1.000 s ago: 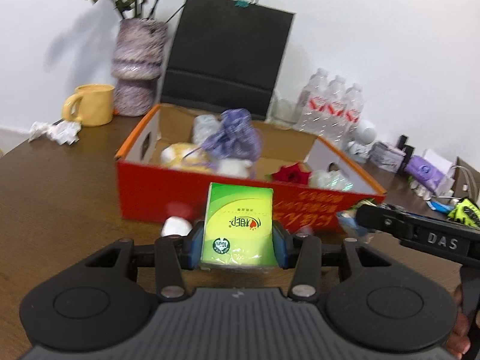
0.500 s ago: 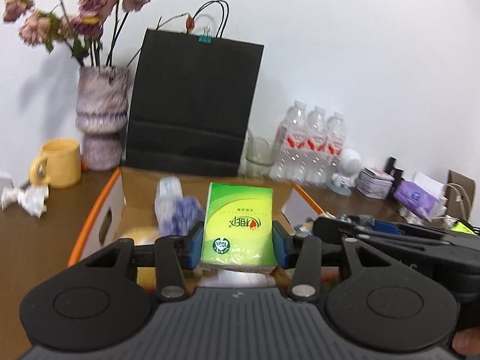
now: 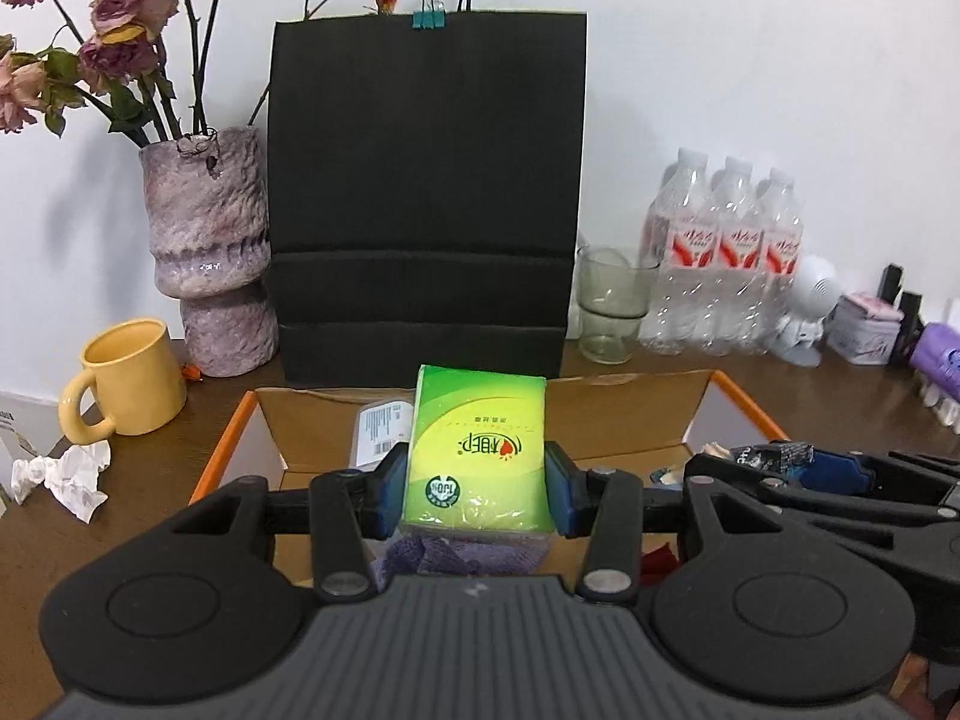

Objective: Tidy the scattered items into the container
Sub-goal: 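Lower both items into the box and open both tools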

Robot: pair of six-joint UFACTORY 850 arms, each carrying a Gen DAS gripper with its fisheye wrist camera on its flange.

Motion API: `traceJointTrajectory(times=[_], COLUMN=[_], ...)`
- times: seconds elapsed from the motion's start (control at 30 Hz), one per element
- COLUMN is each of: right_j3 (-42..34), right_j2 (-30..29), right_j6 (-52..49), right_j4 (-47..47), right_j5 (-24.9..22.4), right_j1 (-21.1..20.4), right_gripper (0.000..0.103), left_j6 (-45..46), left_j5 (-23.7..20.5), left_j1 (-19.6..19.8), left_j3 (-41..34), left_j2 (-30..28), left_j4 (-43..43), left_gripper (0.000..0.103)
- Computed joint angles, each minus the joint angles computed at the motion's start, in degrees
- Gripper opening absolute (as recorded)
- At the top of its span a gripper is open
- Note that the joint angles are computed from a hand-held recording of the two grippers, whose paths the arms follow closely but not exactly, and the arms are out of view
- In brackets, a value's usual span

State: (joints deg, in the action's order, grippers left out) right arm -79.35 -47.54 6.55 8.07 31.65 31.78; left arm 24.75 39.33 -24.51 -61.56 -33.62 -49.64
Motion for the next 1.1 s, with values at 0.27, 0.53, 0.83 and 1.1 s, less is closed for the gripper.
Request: traceJointTrajectory(times=[0.27,0.53,0.83,1.1], right_j3=[-1.7,-0.8,-0.5,1.5], right_j2=[-1.3,0.6,1.3,2.8], right_j6=[-0.3,10.1,4.1,0.1], right_j4=[0.3,-7.2,-2.3,1.0], right_j5=[-3.0,-5.8,-7.1,-5.2], right_j1=[-0.4,-1.8,-0.7,0.3], right_gripper=[0.056,0.103,0.103,0.103], left_j6=[4.4,5.8,4.1,2.1], left_j5=[0.4,3.5,4.0,4.1], left_j1=[-0.9,-0.3,-0.3,-0.7], left_j3=[-0.9,2.5,4.6,6.5], left_j2=[-0.7,2.5,3.9,5.3], left_j4=[-6.0,-12.9,-12.4,-11.4], left_gripper=[0.065,0.103,0.103,0.103])
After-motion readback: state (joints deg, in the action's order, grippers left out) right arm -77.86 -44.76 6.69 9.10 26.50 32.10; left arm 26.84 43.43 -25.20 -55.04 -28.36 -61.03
